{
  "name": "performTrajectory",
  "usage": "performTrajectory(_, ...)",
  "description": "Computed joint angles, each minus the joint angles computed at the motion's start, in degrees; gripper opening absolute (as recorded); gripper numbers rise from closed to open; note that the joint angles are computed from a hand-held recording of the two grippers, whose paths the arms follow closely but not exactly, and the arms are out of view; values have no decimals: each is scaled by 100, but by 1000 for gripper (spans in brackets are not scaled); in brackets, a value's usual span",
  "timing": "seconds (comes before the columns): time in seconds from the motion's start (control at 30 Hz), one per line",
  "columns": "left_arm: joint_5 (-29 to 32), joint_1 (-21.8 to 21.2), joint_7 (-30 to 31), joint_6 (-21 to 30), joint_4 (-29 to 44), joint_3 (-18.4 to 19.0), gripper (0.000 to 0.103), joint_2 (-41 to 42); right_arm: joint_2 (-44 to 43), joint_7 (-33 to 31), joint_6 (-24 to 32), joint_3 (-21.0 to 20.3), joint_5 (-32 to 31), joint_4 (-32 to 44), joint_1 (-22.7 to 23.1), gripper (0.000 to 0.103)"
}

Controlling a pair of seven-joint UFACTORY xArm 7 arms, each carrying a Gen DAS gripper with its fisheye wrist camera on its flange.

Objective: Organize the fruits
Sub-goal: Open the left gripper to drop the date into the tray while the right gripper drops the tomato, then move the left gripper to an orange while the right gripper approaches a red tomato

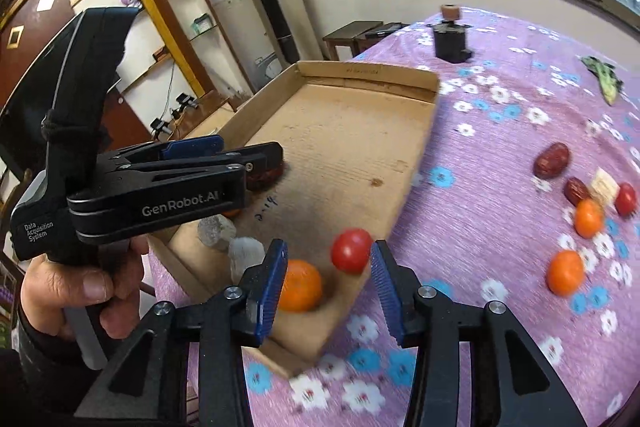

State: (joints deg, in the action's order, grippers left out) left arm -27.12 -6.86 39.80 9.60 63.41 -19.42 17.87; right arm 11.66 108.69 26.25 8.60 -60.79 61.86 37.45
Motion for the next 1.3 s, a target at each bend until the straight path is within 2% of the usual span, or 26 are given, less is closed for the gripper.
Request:
performTrajectory(0.13, -182, 29, 207, -9, -150, -187, 70, -149, -421, 431, 159, 91, -128, -428, -5, 46)
performTrajectory(0.37, -562, -124, 543, 24, -381, -264, 70, -392, -989, 1079, 367, 453, -248, -1065, -251, 46)
performTrajectory(0.8, -1131, -697, 1014, 361, -580, -59, 70, -655, -1965, 1878, 537, 1023, 61, -2274, -678, 46)
performTrajectory(1.07, -1390, -1061, 1253, 649, -657, -51, 70, -721, -2587, 1977, 592, 1334, 433, -2885, -998, 46)
performTrajectory(1.3, -1155, -1394, 1117, 732, -663, -18, 70, -636, -3068, 1715, 611, 1489, 847, -3300, -1290, 46)
